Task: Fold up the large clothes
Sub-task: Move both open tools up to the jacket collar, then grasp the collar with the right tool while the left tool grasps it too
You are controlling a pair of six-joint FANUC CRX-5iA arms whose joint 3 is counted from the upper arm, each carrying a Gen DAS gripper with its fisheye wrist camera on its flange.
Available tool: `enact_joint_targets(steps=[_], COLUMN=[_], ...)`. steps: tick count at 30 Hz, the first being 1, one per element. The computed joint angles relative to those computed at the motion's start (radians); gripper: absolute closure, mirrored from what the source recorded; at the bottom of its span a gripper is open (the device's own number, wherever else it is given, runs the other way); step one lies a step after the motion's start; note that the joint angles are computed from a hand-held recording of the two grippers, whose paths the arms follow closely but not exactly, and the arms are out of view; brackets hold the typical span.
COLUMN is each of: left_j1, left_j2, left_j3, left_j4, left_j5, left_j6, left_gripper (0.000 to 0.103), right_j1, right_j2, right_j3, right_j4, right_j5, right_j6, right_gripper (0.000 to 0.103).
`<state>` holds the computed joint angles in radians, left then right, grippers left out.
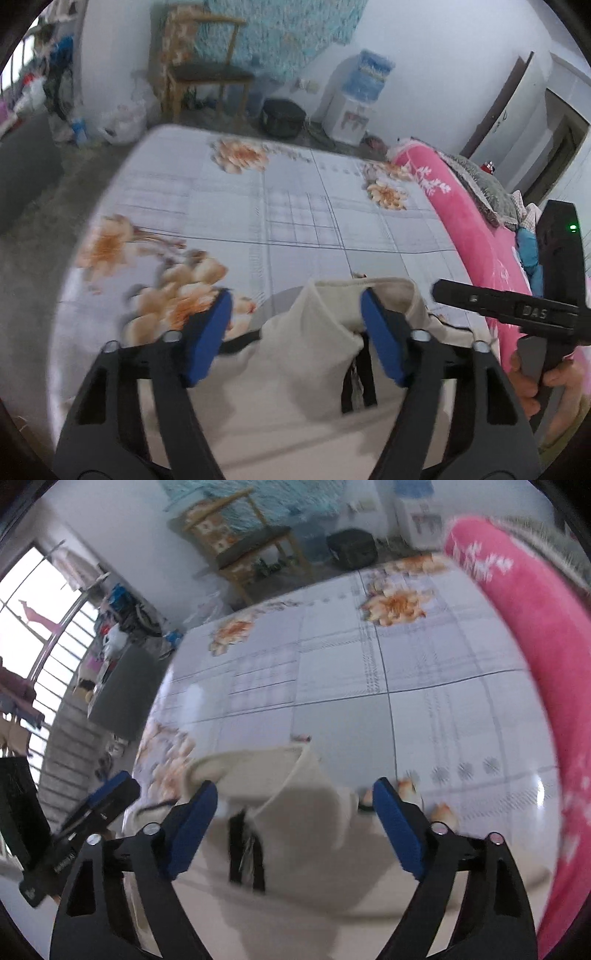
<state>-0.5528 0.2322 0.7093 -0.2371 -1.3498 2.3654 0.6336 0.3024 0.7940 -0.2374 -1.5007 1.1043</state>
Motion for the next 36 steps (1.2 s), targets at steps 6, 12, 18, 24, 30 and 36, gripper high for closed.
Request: enact_joint_targets(steps=[6, 12, 18, 24, 30, 36], left_j1=[0.055, 0.033, -0.052, -0.138, -0.191, -0.211], left_j2=[0.088, 0.090, 0.034, -0.038, -0.099, -0.209], left_j3=[0.026, 0.022, 0.047, 0.004, -0.122, -0.232], left_j4=[0.091, 0.083, 0.030, 0.004, 0.023, 0.009], left_j5=[0.000, 0.016, -0.021, -0.060, -0.099, -0.057], left_j6=[-0.046, -0.061, -0.132, -0.160, -0.117, -0.056], left_gripper=[0.051, 0.092, 0.093, 0.093, 0.090, 0.062], right_j1=[-0.041, -0.024, 0.069, 0.156, 0.213, 0.165], right_j2=[0.104, 0.076, -0.040, -0.217, -0.321, -0.350], right_j3=[0.080, 0.048, -0.048, -0.237, -0.424, -0.372], right_j4=[-0.070, -0.055, 0.081, 0.167, 0.190, 0.093], right_j5=[-0.046, -0.034, -0.024, 0.005, -0.019, -0.128], right_j6=[0.032, 0.104, 0.249, 0.353, 0.344, 0.313], right_gripper=[0.049, 0.087, 0.091, 0.092, 0.085, 0.050])
